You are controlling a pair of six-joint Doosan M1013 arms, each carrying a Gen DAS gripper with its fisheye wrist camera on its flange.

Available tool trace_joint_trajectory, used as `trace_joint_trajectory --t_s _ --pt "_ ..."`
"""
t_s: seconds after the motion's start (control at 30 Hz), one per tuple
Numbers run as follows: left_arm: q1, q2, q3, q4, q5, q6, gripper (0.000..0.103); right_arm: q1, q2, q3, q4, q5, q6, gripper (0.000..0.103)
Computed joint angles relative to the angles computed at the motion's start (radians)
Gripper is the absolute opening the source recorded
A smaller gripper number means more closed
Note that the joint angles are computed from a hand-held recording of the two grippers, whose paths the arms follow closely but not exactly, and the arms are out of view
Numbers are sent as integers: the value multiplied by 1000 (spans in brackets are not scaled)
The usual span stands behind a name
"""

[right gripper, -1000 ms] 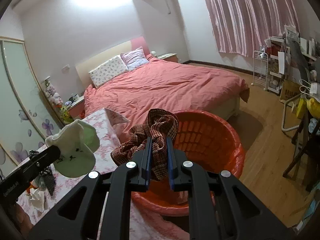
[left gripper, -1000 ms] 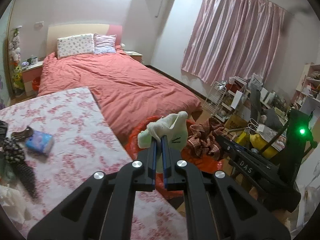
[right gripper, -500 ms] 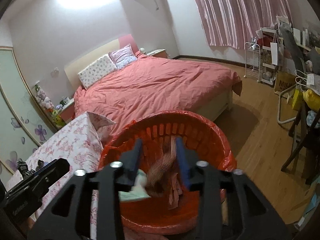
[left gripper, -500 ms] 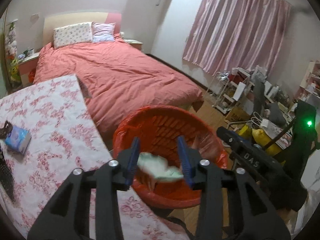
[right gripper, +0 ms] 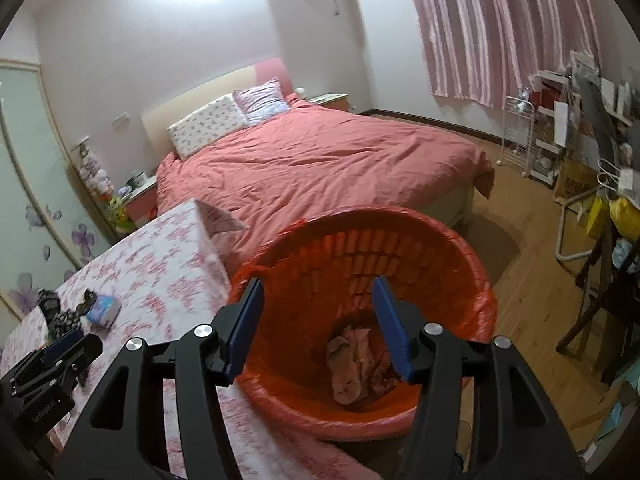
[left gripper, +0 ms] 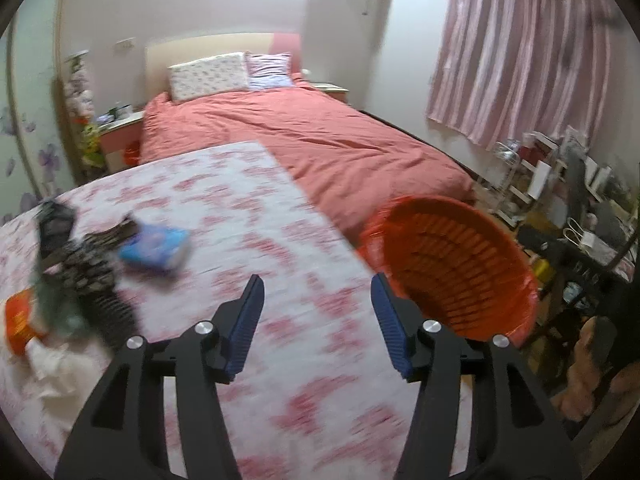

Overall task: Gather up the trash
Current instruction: 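Grasp the white tissue with the left gripper while the right gripper grasps the black checkered strap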

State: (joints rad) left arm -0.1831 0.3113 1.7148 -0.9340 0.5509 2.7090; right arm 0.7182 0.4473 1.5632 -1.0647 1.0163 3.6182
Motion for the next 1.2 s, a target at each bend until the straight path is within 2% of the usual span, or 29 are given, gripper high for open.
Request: trace_joint_trajectory --t_s 0.2,0.4,0.47,0.67,0.83,0.9,1.0,1.17,1.2 --pt "80 -7 13 24 -22 -44 62 18 39 -69 24 -21 -93 58" --pt "168 -14 32 36 -75 -85 73 33 81 -136 59 -61 -196 59" --pt "192 -7 26 66 -90 -135 75 38 98 -165 77 -70 -239 59" --pt "251 44 -29 140 -23 -308 76 47 144 -238 135 -92 -351 59" --pt "256 86 -67 134 41 -343 75 54 175 -288 169 -86 -429 59" --pt "255 100 -80 133 68 -358 74 54 188 -307 180 -83 -451 59" --pt "253 117 -94 113 108 -357 66 55 201 -327 194 -81 -478 59" --pt "241 122 -96 93 122 -328 40 55 216 -350 215 -80 -511 59" --pt "237 119 -92 95 110 -318 40 55 219 -355 219 -80 -519 59"
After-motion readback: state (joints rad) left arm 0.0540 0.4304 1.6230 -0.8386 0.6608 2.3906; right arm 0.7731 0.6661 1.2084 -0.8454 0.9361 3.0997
